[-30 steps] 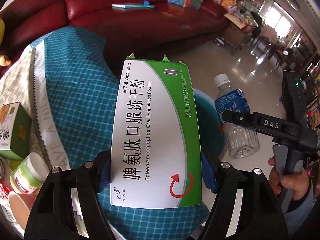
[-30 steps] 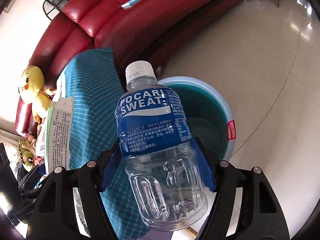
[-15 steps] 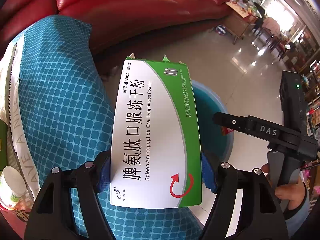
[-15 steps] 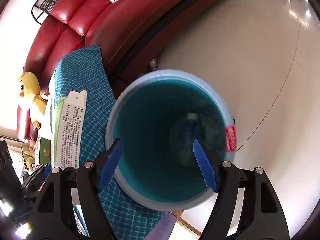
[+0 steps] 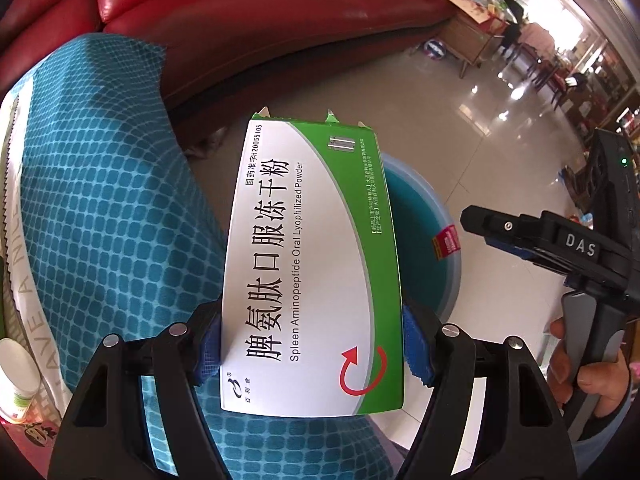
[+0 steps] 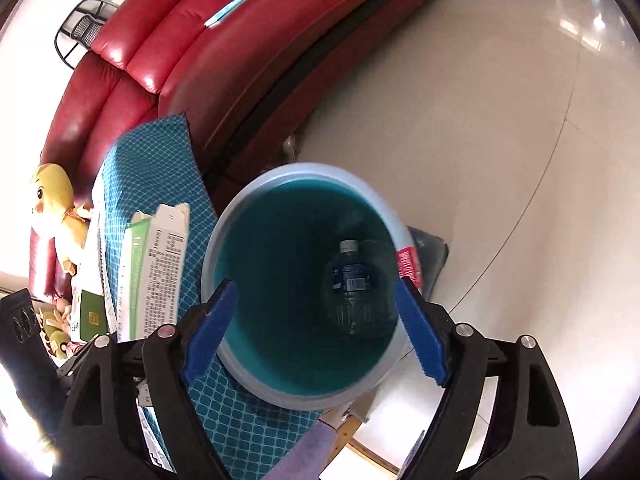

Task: Collect trash
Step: 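Open the right gripper to drop the bottle while the left gripper drops the box into the bin, then move both open grippers back over the table items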

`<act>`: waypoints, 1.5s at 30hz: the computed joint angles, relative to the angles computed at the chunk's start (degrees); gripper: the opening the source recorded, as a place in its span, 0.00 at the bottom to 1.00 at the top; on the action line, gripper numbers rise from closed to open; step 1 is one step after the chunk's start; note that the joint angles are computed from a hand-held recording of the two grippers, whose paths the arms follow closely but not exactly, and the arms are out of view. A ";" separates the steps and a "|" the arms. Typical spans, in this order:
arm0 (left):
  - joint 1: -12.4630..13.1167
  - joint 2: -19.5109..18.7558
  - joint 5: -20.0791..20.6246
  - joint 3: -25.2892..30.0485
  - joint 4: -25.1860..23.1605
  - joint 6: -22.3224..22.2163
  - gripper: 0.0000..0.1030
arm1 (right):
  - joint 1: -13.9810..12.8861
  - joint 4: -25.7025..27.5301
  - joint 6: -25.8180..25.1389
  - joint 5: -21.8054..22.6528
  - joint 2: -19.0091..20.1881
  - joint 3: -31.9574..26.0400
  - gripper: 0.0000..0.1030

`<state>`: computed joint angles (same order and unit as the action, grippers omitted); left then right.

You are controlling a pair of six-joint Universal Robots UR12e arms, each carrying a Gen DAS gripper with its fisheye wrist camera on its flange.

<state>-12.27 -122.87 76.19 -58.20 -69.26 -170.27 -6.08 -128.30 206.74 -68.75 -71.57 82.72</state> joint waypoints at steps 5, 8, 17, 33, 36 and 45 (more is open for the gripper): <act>-0.87 -1.86 -1.68 2.44 -1.84 1.31 0.71 | -0.38 -0.92 0.72 -1.88 -0.87 0.17 0.78; -1.91 -2.22 1.67 2.86 -1.20 2.23 0.74 | -0.60 -1.47 1.12 -2.78 -1.33 0.35 0.78; -0.39 -1.03 0.52 0.99 -0.93 0.41 0.78 | -0.67 0.09 0.69 -2.03 -0.99 -0.19 0.78; 2.32 3.09 -2.10 -4.70 2.61 -2.36 0.79 | 1.58 5.12 -3.38 -3.07 0.12 -3.49 0.78; 2.97 4.25 -2.77 -5.97 3.40 -2.83 0.80 | 2.35 5.91 -4.52 -3.34 0.18 -4.39 0.78; 5.69 9.17 -3.54 -11.06 8.00 -3.69 0.88 | 5.41 7.36 -6.62 -4.55 -0.21 -6.39 0.80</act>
